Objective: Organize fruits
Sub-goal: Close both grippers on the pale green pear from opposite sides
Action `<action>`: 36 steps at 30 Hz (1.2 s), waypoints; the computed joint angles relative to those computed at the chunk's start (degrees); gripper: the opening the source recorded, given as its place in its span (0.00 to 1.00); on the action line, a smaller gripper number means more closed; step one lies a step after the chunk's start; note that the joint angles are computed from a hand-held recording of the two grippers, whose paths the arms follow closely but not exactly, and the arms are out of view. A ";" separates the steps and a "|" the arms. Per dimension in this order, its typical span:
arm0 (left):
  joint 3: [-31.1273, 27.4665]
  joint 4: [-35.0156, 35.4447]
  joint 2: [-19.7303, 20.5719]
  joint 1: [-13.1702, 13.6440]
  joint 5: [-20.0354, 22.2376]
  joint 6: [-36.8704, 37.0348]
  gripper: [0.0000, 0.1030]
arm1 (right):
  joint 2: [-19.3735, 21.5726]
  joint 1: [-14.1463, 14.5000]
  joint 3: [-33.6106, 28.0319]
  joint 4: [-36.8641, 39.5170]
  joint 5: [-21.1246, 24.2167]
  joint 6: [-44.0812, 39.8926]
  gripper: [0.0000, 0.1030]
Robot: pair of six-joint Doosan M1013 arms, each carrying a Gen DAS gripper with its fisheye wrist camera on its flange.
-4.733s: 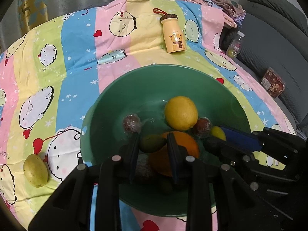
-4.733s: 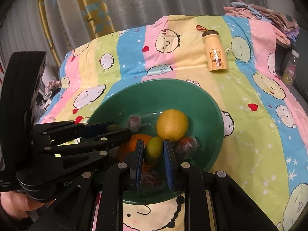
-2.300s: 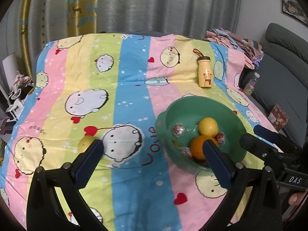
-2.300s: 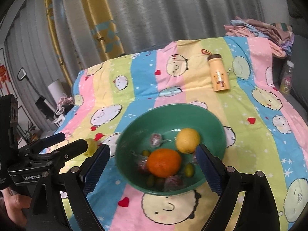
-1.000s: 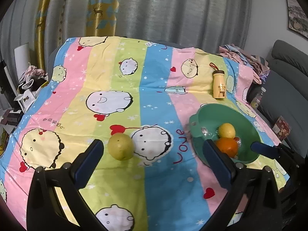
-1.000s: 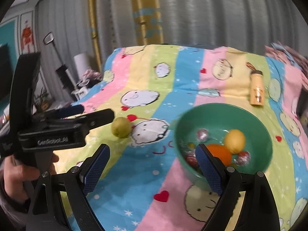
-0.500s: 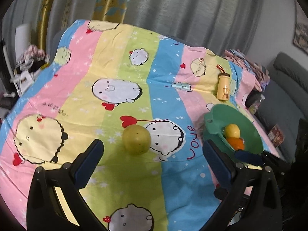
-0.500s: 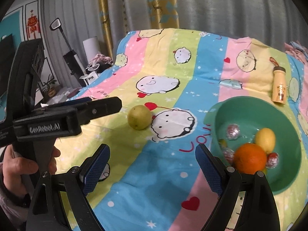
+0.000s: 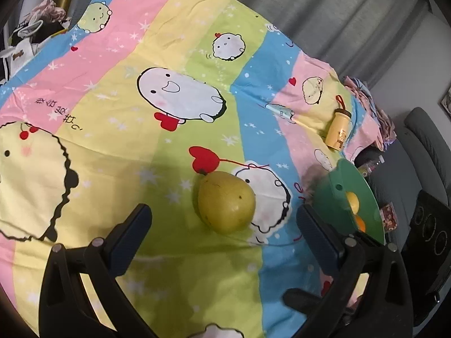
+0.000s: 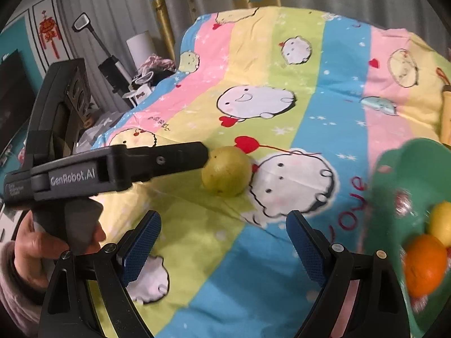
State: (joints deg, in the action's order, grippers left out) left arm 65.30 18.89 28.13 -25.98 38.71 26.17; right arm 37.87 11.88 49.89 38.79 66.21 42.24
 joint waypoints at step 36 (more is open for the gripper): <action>-2.99 -11.72 3.49 2.15 -1.30 13.38 0.56 | 10.63 2.32 -15.06 -0.26 8.10 4.24 0.59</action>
State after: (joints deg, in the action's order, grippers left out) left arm 62.31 7.17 31.62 -23.83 37.42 39.55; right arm 48.50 14.20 34.83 38.53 74.32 46.48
